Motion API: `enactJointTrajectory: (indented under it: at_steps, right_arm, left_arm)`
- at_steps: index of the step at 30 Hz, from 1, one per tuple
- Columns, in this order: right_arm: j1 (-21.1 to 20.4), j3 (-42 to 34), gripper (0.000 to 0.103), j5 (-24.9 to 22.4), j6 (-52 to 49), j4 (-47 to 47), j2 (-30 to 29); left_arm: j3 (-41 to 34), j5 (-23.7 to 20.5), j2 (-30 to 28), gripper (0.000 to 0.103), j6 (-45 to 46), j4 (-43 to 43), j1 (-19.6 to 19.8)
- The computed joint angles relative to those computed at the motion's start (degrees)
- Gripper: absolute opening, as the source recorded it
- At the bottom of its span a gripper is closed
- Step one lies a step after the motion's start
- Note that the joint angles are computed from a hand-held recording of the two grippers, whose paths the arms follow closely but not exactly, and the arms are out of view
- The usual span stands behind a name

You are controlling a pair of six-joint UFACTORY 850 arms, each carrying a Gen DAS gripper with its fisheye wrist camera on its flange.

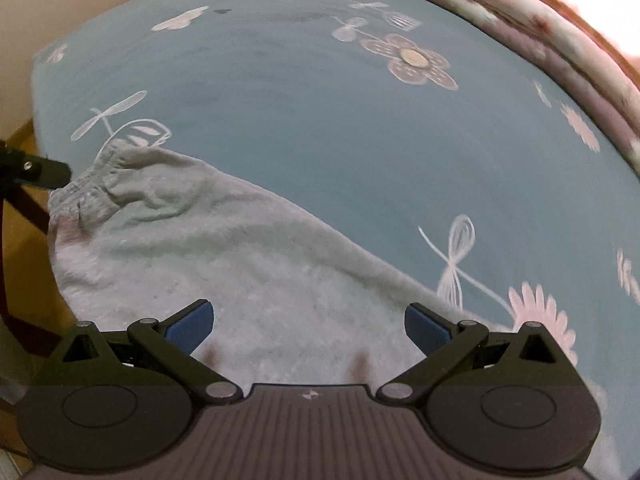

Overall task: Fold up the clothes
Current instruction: 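Move both grippers back to the pants waistband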

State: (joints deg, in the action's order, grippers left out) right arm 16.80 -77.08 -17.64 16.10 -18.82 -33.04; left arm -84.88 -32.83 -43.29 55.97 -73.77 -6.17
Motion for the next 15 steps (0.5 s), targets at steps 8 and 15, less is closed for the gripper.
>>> enactJointTrajectory:
  at_steps: [8,15]
  right_arm:
    - [2.21,-6.66,0.103,-4.60,-4.95,1.50,-4.38]
    - [3.39,-11.07,0.103,-7.71,-5.54,2.82,-7.35]
  left_arm:
    - [-16.58,-16.19,-12.76,0.074,-6.73,11.18,2.06]
    - [-30.63,-29.02,-21.79,0.079,-10.81,15.32,2.67]
